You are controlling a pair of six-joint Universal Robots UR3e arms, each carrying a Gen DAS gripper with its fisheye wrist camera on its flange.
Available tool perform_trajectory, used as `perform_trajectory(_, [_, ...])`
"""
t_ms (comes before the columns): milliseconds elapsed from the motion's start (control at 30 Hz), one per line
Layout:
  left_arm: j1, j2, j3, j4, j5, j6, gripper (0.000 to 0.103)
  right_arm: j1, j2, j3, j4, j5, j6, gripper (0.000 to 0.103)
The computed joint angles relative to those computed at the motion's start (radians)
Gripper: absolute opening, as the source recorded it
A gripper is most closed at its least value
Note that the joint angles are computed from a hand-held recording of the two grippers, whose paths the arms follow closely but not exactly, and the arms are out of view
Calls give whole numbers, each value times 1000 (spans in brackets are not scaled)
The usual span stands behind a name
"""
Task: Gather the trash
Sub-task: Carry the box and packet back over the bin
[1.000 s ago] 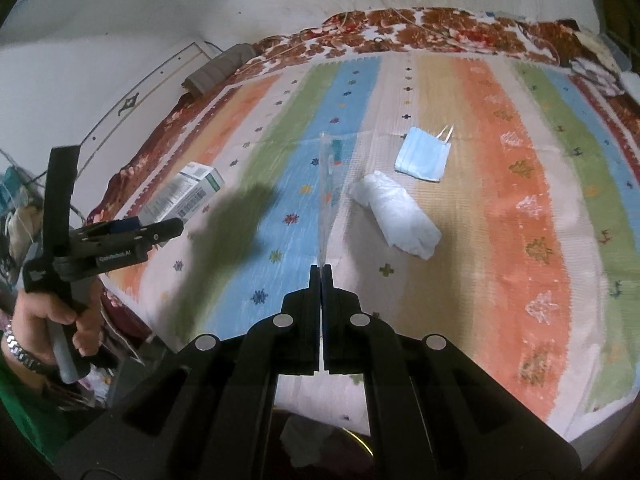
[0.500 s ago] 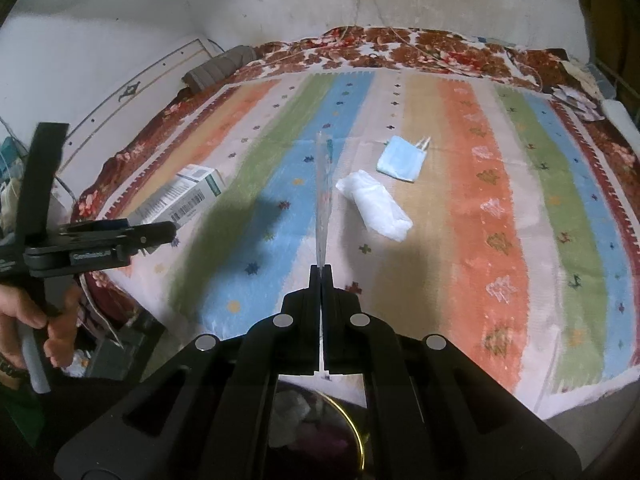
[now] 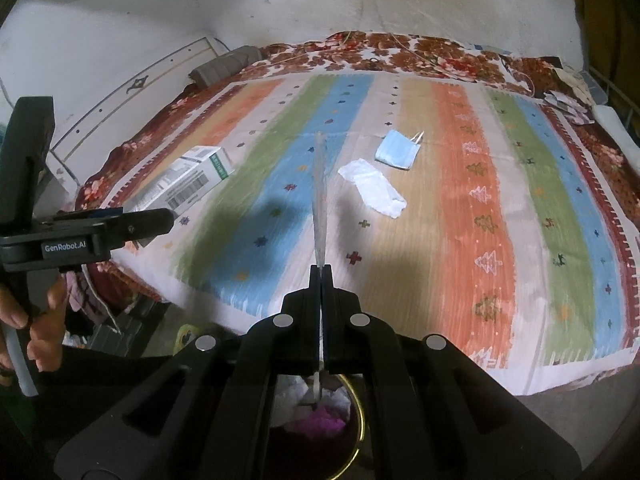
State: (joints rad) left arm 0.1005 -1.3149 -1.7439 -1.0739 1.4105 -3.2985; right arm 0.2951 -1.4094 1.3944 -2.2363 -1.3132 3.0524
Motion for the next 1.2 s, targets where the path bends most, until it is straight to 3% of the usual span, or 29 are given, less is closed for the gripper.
perform_trajectory(1000, [-159, 269, -264, 37, -16, -120, 74, -9, -410, 461, -27, 43, -49, 0])
perform_trajectory(1200, [-134, 346, -342, 7, -74, -147, 74, -11, -487, 537, -6, 51, -51, 0])
